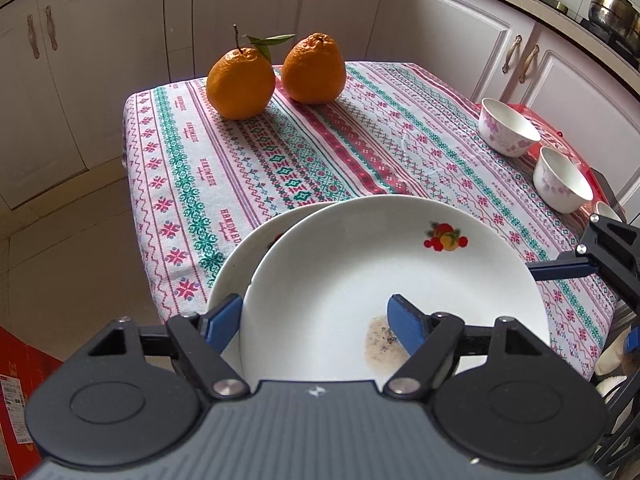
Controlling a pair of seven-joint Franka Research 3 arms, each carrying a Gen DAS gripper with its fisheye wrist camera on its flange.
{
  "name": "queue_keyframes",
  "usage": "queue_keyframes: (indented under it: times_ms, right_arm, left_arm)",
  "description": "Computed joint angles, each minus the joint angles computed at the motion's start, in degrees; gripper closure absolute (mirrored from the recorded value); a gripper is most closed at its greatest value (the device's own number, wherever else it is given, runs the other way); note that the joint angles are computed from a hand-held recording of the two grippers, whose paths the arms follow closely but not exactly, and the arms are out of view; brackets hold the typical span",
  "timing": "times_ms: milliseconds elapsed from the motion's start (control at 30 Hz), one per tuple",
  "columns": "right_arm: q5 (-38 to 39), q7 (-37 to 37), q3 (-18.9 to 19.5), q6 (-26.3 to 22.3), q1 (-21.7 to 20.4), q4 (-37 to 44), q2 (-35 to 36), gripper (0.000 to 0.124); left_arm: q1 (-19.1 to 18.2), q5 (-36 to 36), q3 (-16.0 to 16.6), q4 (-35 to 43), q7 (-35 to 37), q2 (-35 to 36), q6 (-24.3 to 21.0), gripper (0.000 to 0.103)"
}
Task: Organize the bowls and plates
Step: 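Lower the stained plate onto the stacked plates and open the left gripper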
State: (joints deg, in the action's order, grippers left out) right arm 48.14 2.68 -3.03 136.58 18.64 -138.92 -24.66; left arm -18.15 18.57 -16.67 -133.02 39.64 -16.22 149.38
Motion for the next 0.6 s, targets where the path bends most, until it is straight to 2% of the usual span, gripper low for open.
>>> queue_keyframes:
  times_ms: [200, 433, 600]
  right_arm:
    - [1.4, -2.1, -0.2, 0.9, 0.6, -0.5, -0.3, 0.023]
    - [1.3, -1.8, -0.4, 0.5, 0.2, -0.6, -0.5, 0.021]
    - [1.0, -0.8, -0.6, 0.3, -0.6, -0.4, -0.6, 0.021]
  left_arm:
    - [0.3, 0.8, -0.1, -0.1, -0.4, -0.3, 0.1, 0.02]
    - [0.7, 3.8, -1.1, 0.5, -1.8, -0.5, -1.7, 0.016]
    - [1.2, 7.7, -2.5, 2.4, -3.3, 0.3, -6.0, 0.015]
